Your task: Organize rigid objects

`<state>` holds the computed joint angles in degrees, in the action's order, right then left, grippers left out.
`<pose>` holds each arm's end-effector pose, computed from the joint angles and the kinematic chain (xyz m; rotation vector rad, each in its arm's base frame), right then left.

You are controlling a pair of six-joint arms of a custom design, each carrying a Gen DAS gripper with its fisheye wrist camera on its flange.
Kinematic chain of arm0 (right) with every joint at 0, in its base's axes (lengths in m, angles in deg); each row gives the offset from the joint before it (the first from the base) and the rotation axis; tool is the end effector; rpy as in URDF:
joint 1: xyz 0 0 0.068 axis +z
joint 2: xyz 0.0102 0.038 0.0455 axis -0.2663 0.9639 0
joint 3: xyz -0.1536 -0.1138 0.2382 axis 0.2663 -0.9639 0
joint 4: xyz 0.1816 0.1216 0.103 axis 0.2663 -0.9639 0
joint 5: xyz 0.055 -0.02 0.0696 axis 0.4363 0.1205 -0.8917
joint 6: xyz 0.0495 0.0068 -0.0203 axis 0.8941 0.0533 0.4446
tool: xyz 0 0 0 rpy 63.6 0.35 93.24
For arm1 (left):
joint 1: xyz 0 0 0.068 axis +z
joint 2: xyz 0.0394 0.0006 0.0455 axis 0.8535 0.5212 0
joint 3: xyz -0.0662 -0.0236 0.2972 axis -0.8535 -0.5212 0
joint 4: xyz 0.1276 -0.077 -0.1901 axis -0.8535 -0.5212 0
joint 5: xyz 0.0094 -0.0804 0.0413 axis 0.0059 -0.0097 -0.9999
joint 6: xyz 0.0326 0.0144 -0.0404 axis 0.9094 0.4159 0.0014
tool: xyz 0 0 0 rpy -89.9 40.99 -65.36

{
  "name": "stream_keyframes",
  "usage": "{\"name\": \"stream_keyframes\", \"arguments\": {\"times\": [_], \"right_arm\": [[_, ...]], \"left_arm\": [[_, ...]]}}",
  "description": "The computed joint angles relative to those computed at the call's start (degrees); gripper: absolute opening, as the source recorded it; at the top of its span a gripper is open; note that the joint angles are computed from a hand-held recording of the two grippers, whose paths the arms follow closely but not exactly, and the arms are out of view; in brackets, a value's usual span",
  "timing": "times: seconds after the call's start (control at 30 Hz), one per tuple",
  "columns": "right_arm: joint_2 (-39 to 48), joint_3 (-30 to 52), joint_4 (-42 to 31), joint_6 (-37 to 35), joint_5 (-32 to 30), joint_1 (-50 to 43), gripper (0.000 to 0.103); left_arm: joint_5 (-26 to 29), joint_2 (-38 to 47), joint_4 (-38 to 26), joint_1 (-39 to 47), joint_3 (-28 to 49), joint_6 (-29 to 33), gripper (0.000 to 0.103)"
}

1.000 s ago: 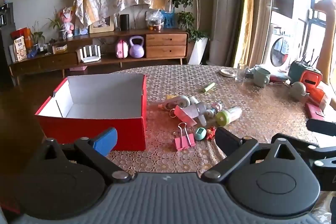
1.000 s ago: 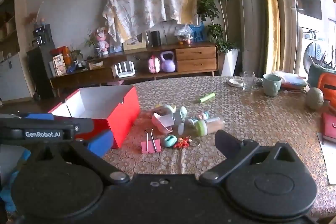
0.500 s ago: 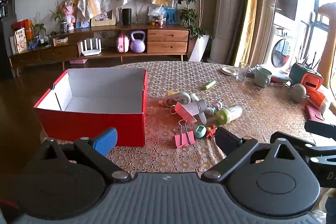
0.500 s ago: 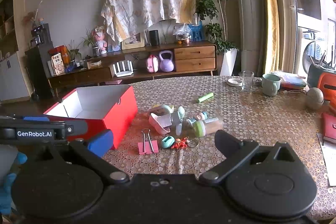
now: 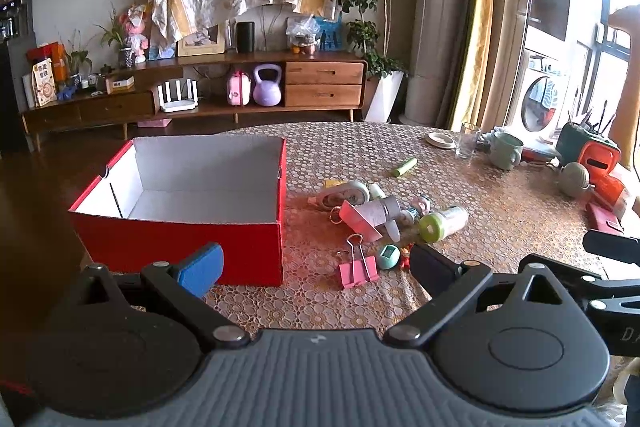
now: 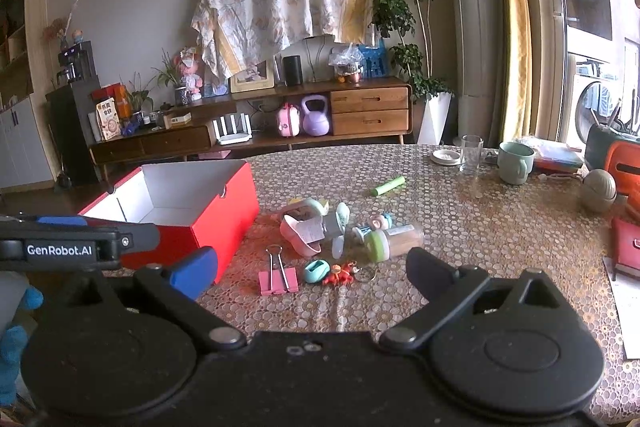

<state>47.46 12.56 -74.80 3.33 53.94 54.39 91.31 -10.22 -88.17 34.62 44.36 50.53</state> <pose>0.1388 0.2847 0.2832 0.3883 1.9730 -0.1256 0.2505 -0.1169 0.3416 0.5700 2.0861 -0.3732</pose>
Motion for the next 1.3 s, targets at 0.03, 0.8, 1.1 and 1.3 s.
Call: {"name": "stream_keyframes", "arguments": {"times": [0.03,0.8,1.1,1.3], "right_arm": [[0.2,0.5,-0.6,0.4,0.0,0.0,0.1],[-5.2,-10.0,16.4,-13.4,-6.1,-7.6,0.096],[-8.4,-16.6,25.9,-22.4,-10.4,-15.2,0.096],[-9.7,-21.0,35.6,-34.1,-15.3,-24.0,0.093]], "left_arm": [[-0.1,0.1,0.1,0.0,0.1,0.0,0.1],[1.3,7.0,1.2,-0.3,3.8,2.5,0.1],[2.5,13.4,2.9,-2.1,6.0,5.9,0.1],[-0.9,20.0,4.4,-6.3,9.2,4.1,0.1]]}}
